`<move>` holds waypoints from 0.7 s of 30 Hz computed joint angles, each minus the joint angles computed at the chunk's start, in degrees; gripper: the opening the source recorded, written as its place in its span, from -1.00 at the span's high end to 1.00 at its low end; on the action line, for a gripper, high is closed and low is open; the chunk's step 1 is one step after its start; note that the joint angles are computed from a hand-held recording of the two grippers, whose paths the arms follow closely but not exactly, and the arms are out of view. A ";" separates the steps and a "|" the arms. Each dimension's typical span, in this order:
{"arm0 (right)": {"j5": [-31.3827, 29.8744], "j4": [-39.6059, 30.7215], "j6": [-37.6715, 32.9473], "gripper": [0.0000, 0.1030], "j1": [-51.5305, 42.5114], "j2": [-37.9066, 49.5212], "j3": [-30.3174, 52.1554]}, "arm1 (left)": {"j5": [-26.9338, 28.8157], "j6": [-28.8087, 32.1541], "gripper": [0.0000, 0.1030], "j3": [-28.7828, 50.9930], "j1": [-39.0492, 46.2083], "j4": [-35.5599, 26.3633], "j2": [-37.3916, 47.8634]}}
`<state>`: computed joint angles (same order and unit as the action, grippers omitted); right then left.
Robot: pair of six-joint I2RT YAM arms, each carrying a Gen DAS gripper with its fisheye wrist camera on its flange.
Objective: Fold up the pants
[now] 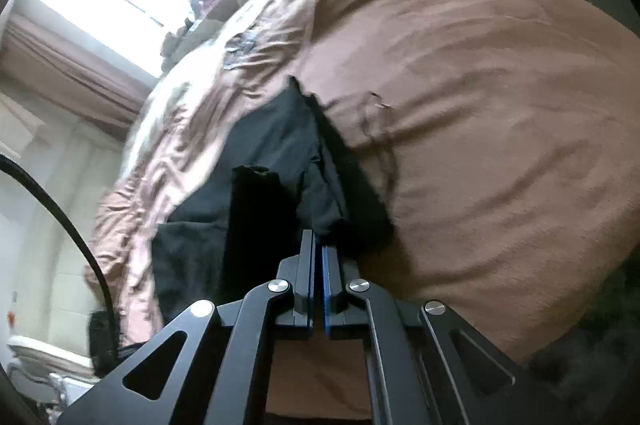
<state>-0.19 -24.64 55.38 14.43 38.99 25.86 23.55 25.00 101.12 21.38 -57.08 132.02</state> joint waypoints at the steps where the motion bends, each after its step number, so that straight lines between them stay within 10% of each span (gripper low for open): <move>1: -0.33 0.45 0.18 1.00 -0.28 0.86 -1.13 | -0.05 0.01 0.42 -0.02 -0.04 0.02 0.02; 6: 1.90 -2.96 -0.24 0.87 1.74 3.68 1.78 | 1.18 0.01 0.42 0.53 0.04 -0.76 -0.30; 12: 12.55 -10.14 -6.78 0.00 7.21 4.92 11.68 | 3.69 0.25 0.42 0.25 0.79 -0.16 -1.22; 21: 6.88 -7.04 -23.20 0.00 9.06 21.92 24.76 | 5.06 0.45 0.42 1.63 2.99 -1.11 -0.51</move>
<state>6.69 -31.68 32.18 23.50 60.91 50.63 28.61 25.45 102.74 24.38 -58.20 131.51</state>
